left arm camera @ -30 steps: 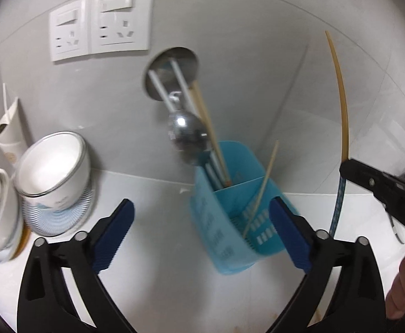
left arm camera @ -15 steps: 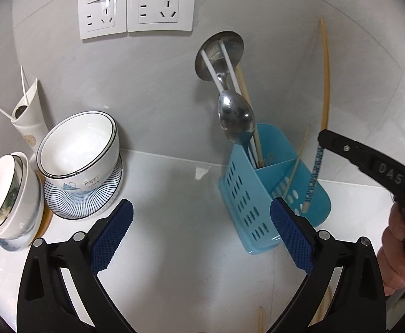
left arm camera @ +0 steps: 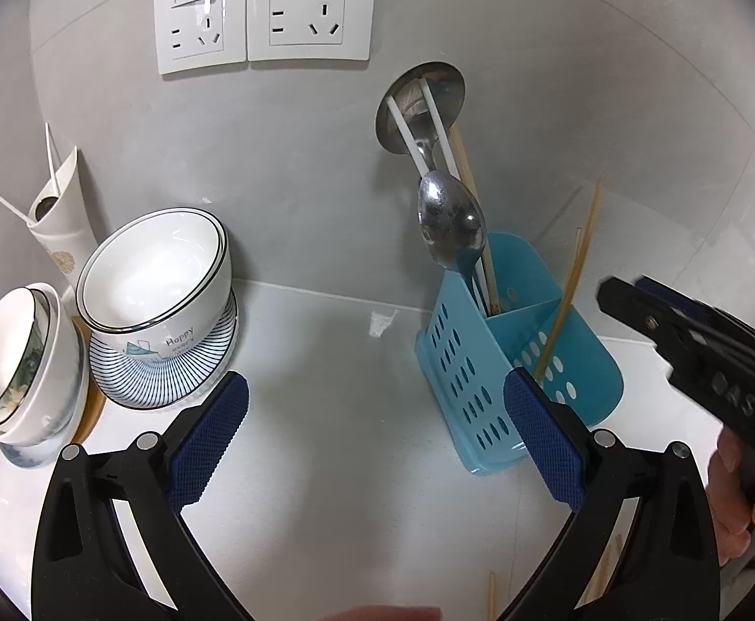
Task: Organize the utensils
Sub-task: 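Open left tool dropping its chopstick into the holder while right releases its chopstick there, then move both open tools back down over the remaining chopsticks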
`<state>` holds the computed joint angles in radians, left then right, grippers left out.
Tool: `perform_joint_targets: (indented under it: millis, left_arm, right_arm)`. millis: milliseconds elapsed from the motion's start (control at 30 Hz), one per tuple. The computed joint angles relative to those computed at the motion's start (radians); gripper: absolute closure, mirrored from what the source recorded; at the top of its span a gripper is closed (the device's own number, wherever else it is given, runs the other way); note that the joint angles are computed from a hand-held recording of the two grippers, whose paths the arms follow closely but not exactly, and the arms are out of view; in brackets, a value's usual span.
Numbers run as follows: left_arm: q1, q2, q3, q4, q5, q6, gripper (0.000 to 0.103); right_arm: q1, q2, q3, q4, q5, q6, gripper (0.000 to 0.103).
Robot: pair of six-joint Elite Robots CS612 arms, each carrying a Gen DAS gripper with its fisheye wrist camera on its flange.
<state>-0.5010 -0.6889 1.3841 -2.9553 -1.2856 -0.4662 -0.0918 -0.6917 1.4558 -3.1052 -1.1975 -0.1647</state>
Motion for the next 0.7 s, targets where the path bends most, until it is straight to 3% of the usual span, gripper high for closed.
perform_joint_targets:
  millis: [133, 233, 533, 700]
  left_arm:
    - [-0.004, -0.005, 0.003, -0.004, -0.003, -0.002, 0.006]
    - [-0.01, -0.01, 0.008, -0.002, -0.003, 0.001, 0.006]
    - [-0.036, -0.041, 0.041, 0.058, -0.019, -0.01, 0.006]
    - [-0.054, -0.065, 0.088, 0.06, -0.03, -0.037, 0.006]
  right_arm:
    - [-0.011, -0.025, 0.048, -0.052, -0.016, -0.01, 0.023]
    - [-0.024, -0.045, 0.091, -0.101, -0.033, -0.005, 0.01]
    - [-0.054, -0.1, 0.196, -0.091, -0.144, -0.04, 0.008]
    - [-0.086, -0.131, 0.265, -0.074, -0.168, -0.061, 0.008]
